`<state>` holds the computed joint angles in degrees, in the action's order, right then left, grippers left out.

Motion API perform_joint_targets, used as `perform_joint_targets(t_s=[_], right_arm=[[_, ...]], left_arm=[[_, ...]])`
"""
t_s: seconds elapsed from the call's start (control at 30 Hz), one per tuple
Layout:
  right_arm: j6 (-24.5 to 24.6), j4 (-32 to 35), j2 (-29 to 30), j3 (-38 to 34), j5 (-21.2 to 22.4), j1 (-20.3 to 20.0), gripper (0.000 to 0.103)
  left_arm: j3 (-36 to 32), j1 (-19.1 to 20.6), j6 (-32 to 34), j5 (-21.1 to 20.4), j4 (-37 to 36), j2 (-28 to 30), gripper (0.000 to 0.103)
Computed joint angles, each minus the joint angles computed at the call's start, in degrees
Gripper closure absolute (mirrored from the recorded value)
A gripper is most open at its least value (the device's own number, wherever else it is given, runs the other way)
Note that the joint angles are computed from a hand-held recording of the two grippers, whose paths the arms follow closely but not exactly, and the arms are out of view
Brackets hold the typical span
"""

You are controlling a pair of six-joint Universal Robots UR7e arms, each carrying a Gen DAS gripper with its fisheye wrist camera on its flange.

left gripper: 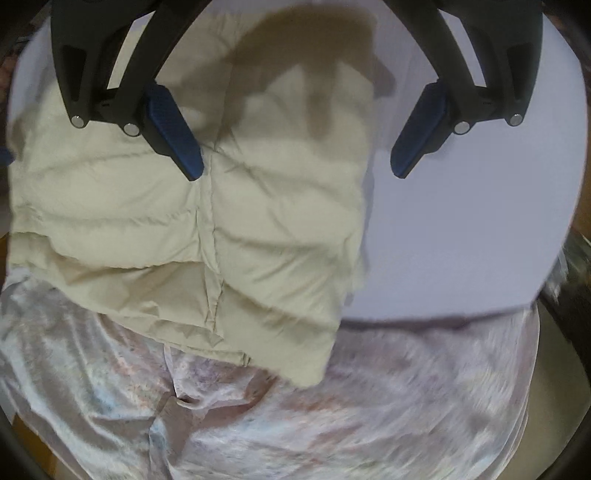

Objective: Fold large clothes

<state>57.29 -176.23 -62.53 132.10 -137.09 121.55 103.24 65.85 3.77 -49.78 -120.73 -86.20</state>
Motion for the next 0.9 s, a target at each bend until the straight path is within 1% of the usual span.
perform_joint_targets(t_s=[0.1,0.23,0.27,0.33,0.43,0.5,0.57,0.6,0.63,0.7,0.73,0.8,0.9], right_arm=[[5.45,3.39,-3.23,2.69,1.9,0.62,0.001],[11.45,4.86,-4.97,5.82,4.31,0.88,0.001],[12.8,4.33,-5.18,6.77,4.91,0.93,0.001],[13.59,-0.7,-5.07,9.47,7.09,0.21,0.001],[12.13,-11.48,-2.76,12.86,10.63,-1.46,0.001],[11.47,-16.99,-1.0,14.21,12.53,-2.34,0.004],[10.92,-21.51,0.61,15.15,13.89,-3.2,0.006],[10.65,-23.79,1.55,15.33,13.57,-3.05,0.006],[10.18,-24.54,2.02,15.1,13.41,-3.27,0.008],[9.74,-27.56,2.71,15.78,13.94,-3.58,0.01],[9.39,-29.89,3.32,16.18,14.48,-3.91,0.011],[8.71,-34.13,4.43,17.2,14.23,-3.98,0.012],[7.95,-38.3,5.4,18.13,14.34,-4.26,0.013]], left_arm=[[-0.48,-0.12,-2.65,0.89,5.51,-2.17,0.002],[0.08,-0.77,-4.09,0.92,10.06,-5.25,0.002],[0.62,-1.13,-4.58,0.99,10.9,-6.22,0.002],[1.74,-2.02,-5.76,1.26,12.75,-8.2,0.002],[4.14,-2.81,-7.31,2.24,15.27,-11.75,0.003],[6.2,-3.5,-8.95,2.19,16.73,-13.79,0.007],[7.12,-3.62,-9.68,1.55,17.17,-14.0,0.012],[7.6,-3.61,-9.87,1.18,17.26,-14.22,0.013],[8.08,-3.66,-10.01,0.98,17.22,-14.37,0.013],[8.93,-3.59,-10.38,0.64,16.7,-14.36,0.015],[9.03,-3.35,-10.78,-0.04,16.46,-14.22,0.016],[8.98,-2.7,-11.42,-1.58,15.95,-13.77,0.017],[9.0,-1.68,-12.05,-3.13,14.82,-12.79,0.017]])
